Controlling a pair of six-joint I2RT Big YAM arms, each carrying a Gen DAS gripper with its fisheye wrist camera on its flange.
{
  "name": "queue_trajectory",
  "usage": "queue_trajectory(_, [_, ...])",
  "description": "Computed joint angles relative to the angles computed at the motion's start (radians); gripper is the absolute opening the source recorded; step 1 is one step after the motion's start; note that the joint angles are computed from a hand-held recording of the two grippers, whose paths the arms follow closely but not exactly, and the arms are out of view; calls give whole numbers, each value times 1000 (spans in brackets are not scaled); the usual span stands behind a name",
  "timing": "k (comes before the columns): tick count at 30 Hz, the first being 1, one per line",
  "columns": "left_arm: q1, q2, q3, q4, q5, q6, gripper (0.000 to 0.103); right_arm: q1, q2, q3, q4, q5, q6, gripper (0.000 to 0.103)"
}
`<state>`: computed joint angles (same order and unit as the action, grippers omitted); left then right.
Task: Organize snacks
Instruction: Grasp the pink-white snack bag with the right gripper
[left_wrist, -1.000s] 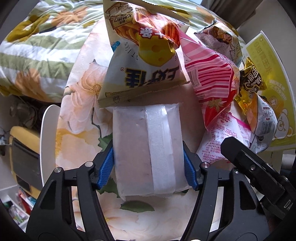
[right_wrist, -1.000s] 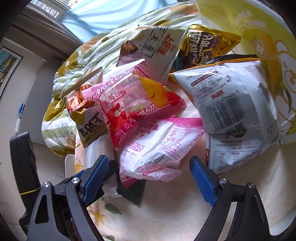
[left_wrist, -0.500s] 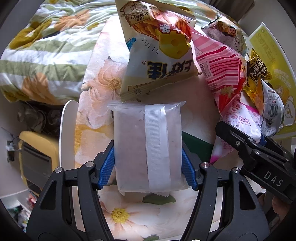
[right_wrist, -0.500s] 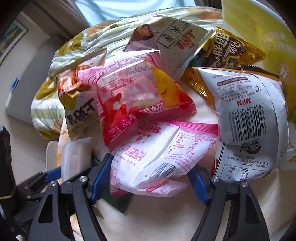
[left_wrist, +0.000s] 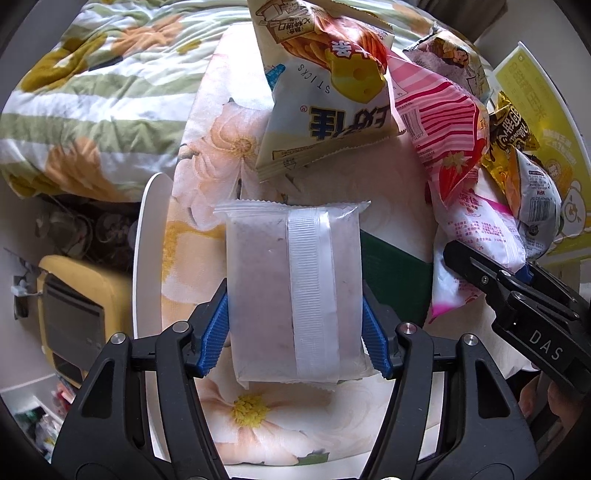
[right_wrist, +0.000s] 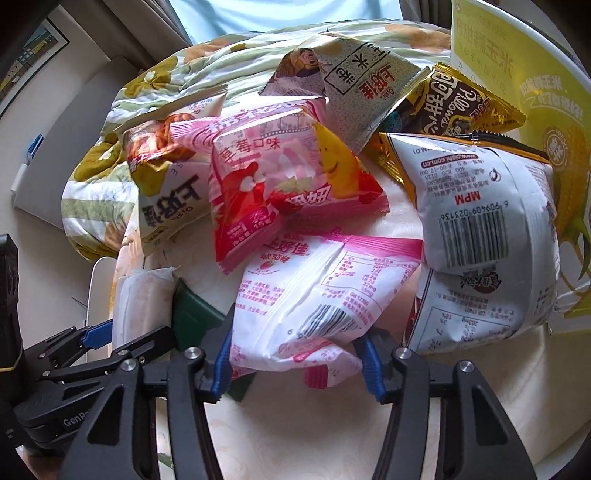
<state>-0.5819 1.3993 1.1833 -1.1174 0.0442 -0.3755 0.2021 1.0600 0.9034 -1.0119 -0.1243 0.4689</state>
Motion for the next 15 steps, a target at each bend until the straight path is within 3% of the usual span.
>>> queue_trajectory(10, [2,-78,-23,-4,26,-24,59,41,-65,-7,-37,0,4,48])
queue_trajectory(15, [-6,-117,3,-17,1,-13,59,73,-124,7,-55,31,6,48])
